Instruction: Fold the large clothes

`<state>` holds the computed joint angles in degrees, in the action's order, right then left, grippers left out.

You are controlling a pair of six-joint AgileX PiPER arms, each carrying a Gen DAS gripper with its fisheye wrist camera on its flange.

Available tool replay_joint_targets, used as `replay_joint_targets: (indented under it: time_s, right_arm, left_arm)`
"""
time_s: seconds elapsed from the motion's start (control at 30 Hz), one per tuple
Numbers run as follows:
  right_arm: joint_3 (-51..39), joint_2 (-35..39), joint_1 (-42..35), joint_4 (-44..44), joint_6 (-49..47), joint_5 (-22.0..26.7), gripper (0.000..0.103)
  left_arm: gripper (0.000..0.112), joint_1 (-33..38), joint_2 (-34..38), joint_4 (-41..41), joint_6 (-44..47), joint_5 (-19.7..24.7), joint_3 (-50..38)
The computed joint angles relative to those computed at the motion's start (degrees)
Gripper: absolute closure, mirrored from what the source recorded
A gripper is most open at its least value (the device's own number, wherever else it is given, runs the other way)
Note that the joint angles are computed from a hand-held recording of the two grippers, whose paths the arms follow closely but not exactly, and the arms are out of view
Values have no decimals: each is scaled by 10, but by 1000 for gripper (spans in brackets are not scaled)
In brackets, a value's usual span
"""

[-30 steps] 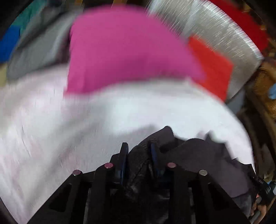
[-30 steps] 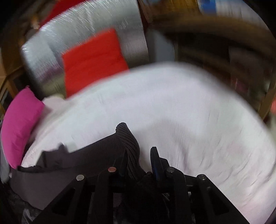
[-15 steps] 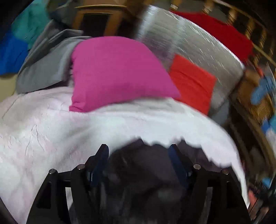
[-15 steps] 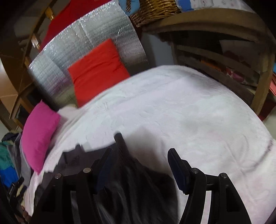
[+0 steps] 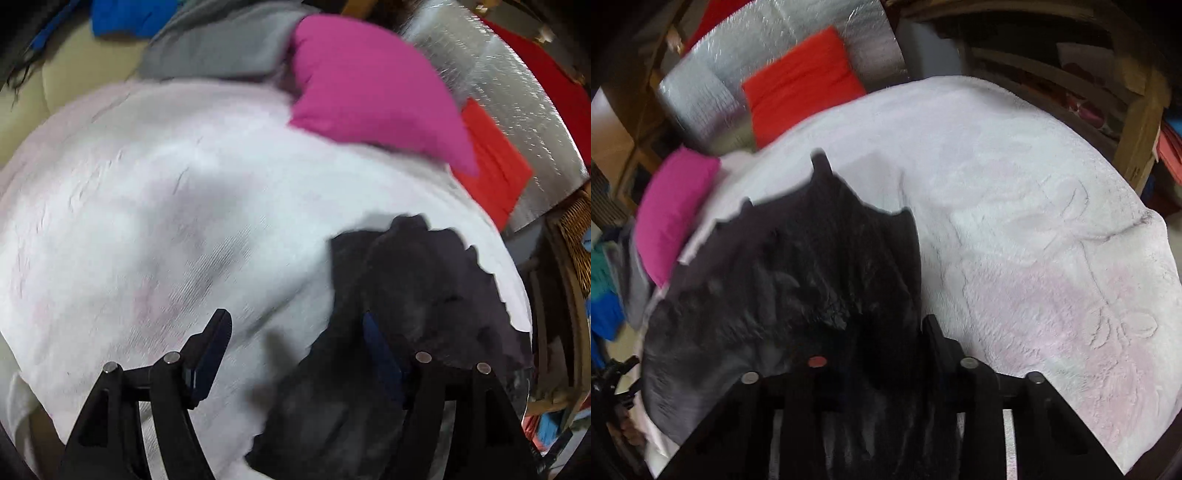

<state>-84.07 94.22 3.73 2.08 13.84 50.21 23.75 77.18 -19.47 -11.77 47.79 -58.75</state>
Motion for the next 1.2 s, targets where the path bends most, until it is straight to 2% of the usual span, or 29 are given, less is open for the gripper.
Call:
replay_joint_targets:
  time_s: [0.07, 0.13, 0.17, 0.2, 0.3, 0.37, 0.43, 0.47, 0.6, 0.67, 0.8, 0.9, 1.0, 1.07, 1.13, 1.17, 1.2]
  right_arm:
    - [30, -40, 12, -28, 40, -48, 88]
    - [56, -70, 10, -20, 55, -84, 88]
    - [54, -65, 9, -20, 57, -79, 88]
    - [36, -42, 9, -28, 60, -51, 88]
    - [-3, 10, -23, 45, 25, 13, 82]
    - [-2, 2, -48, 92, 0, 11, 70]
    - [9, -11, -84, 158, -39, 4, 22]
    - [12, -12, -97, 180, -50, 1, 21]
    - [-10, 27, -158, 294, -117, 41, 21]
    - [-24, 62, -176, 352, -151, 91, 21]
    - [-61, 121, -181, 401, -196, 151, 21]
    - [-68, 126, -170, 387, -211, 142, 21]
    - [-63, 117, -159, 383, -220, 134, 23]
    - [-75, 123, -142, 370, -215, 137, 35]
    - [-73, 109, -116, 318, -195, 120, 40]
    - [-74, 107, -109, 308, -189, 116, 44]
    - [-75, 104, -103, 302, -189, 110, 52]
  left_arm:
    - [38, 1, 8, -11, 34, -7, 8]
    - [39, -32, 2, 52, 20, -34, 13]
    - [39, -37, 1, 65, 21, -36, 13]
    - [39, -30, 6, 56, 40, -37, 14]
    - [39, 32, 15, -56, 142, -8, 15]
    - [38, 76, 25, -119, 188, 31, 5]
    - [38, 119, 32, -187, 246, 66, 3]
    - [36, 129, 33, -207, 262, 78, 0]
    - [29, 133, 58, -254, 318, 120, -15]
    - [29, 117, 87, -261, 323, 145, -32]
    - [28, 89, 129, -265, 308, 155, -45]
    - [22, 64, 127, -265, 311, 134, -46]
    - [22, 53, 138, -298, 344, 148, -45]
    - [23, 36, 128, -289, 341, 127, -42]
    - [23, 28, 117, -293, 347, 113, -37]
    - [25, 28, 114, -301, 350, 108, -33]
    - [32, 29, 109, -313, 358, 102, -29]
